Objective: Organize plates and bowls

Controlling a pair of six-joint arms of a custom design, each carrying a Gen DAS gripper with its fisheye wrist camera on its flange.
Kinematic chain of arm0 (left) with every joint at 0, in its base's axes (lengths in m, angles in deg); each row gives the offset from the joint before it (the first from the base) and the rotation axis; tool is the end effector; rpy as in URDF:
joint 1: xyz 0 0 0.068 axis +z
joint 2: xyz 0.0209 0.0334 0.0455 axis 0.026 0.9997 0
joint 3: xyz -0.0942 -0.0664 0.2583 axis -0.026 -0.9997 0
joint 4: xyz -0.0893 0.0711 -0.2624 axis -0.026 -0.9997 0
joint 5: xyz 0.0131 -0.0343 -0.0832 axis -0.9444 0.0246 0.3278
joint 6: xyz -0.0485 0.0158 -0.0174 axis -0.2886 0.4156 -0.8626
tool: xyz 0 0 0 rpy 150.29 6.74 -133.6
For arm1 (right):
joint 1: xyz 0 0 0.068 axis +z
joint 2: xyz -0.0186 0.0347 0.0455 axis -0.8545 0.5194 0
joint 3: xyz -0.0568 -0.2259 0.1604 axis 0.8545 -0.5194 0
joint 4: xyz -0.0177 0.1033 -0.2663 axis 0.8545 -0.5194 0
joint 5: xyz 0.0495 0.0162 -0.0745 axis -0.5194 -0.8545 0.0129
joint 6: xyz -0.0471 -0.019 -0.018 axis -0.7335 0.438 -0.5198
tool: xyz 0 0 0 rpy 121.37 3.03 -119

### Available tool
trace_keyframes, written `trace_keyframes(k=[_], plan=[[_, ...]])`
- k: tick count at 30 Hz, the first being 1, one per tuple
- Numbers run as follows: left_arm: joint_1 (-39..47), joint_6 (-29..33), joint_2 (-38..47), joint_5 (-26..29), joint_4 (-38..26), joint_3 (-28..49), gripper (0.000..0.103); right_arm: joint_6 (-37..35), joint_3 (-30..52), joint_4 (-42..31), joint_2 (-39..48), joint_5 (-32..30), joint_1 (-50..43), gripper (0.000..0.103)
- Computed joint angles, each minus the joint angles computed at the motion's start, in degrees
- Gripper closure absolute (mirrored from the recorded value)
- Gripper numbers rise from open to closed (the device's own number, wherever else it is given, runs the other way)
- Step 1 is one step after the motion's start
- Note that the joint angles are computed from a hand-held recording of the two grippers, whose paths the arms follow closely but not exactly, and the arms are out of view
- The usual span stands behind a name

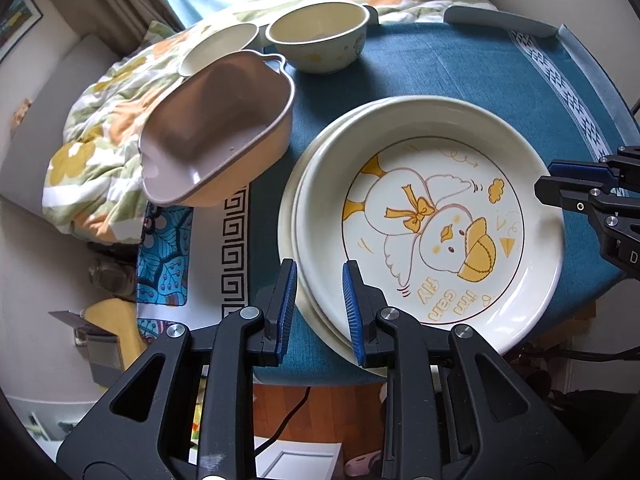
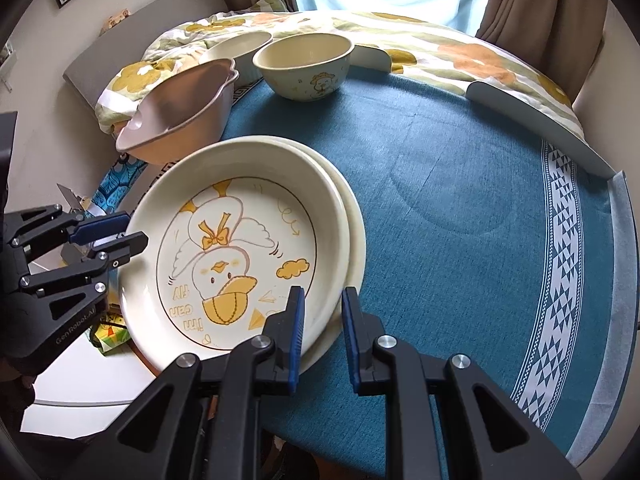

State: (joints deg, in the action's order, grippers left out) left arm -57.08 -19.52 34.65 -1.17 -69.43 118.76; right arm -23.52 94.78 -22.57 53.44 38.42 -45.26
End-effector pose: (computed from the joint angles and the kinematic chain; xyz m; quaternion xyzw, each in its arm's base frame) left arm 0.1872 -0.2773 0.1551 -0.1167 0.9681 0.1237 0.1839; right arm 0.2742 0.0782 0.1380 -0.3693 0.8998 0.1529 0.1750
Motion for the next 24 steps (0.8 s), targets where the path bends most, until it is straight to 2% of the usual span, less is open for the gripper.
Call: trace_keyframes(k=[1,2,3,4,5,6,8,11,15,17,20,24], plan=[[0.14,-0.73,-0.97,-0.31,-0.84,0.06,0.08,0.16,0.88,-1.18,-0.13,-1.47,-0.76,0.086],[0.26,-1.61,-2.11,-0.61,-1.83,0.19,0.073,0.0,2.09,-2.82,-0.2,-3.22,-1.56,0.086],[0.4,-2.61,-3.41,-1.05,-2.8,0.22,0.055,-0.26,3.55,-4.62,-0.08,-4.81,-2.23,0.086],[0.39,-4.07,-4.85,-2.08,-4.1,0.39,0.043,-0.32,5.01,-6.16,-0.09,-5.96,-2.65,0.086],[0.18,-6.01,-6.24,-3.68,-5.7,0.6,0.018,-0.24,6.28,-7.29,-0.36,-7.11,-2.98,0.081],[-0.05,-8.0,-7.62,-5.52,-7.64,0.9,0.0,-0.11,7.39,-8.13,-0.72,-8.11,-3.15,0.071],[-0.35,-10.76,-10.39,-8.54,-10.63,1.03,0.0,0.31,9.37,-8.78,-1.4,-10.03,-3.12,0.0],[1.92,-11.63,-16.55,-8.49,-10.77,-2.18,0.0,1.56,11.68,-7.54,-1.72,-12.49,-1.97,0.0],[6.44,-11.08,-26.44,-7.12,-7.8,-9.86,0.0,1.95,17.97,-8.68,2.11,-7.38,4.36,0.0],[10.23,-8.25,-31.16,-5.24,-4.5,-14.22,0.0,3.21,20.31,-8.32,4.1,-6.26,7.31,0.0],[17.07,-2.23,-37.18,-0.4,2.76,-20.88,0.001,8.94,22.8,-4.65,6.59,-0.85,12.56,0.0],[25.41,5.31,-39.23,6.76,12.55,-27.2,0.004,11.08,31.58,-8.47,16.45,-0.69,17.0,0.0]])
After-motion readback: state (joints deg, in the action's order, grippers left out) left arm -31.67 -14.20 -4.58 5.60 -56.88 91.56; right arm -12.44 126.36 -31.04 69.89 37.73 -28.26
